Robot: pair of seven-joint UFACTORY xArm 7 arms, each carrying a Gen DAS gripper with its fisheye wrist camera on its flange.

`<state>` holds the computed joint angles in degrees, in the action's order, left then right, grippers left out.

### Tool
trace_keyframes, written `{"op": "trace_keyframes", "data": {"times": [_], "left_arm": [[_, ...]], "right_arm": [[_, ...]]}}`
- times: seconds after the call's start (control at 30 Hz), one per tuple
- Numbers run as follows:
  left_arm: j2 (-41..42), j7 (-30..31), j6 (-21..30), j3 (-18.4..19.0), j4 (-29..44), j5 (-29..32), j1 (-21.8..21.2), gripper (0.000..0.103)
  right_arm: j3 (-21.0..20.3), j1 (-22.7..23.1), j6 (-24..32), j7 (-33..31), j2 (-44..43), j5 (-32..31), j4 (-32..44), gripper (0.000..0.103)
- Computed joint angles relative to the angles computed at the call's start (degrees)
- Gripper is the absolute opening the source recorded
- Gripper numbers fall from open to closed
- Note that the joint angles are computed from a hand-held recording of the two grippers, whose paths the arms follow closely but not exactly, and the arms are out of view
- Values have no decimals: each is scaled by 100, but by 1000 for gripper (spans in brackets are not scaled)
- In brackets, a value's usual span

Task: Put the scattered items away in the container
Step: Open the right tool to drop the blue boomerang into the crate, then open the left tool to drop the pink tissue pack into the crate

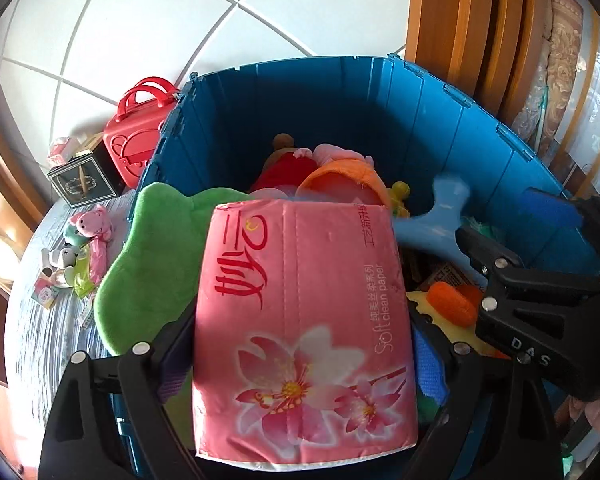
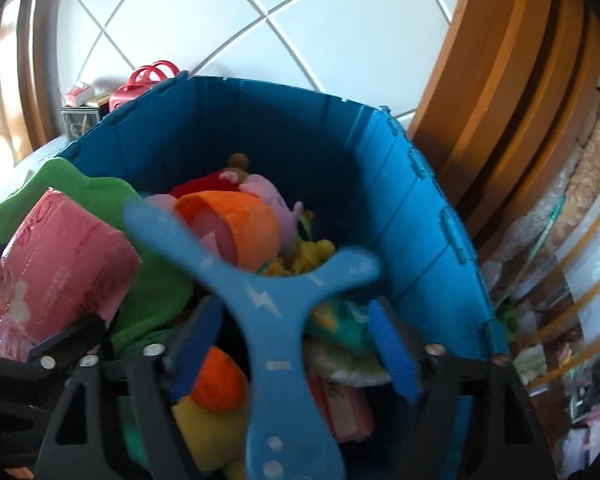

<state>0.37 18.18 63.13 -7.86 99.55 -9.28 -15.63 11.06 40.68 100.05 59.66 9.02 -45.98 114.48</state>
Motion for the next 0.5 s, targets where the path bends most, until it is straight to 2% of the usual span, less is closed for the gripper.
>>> {"op": "trace_keyframes", "data": {"times": [0.13,0.2,0.5], "left_arm": [[-213,124,-159,21,-269,-99,17,90],[-342,205,-238,38,-435,-187,25,90],[-1123,717,-693,211,-1231,-836,25,91]], "right_arm": [[64,65,93,155,-127,-113,-123,93],[113,106,210,226,-196,-232,-155,102],[620,198,349,1032,-673,-678,-647,103]]}}
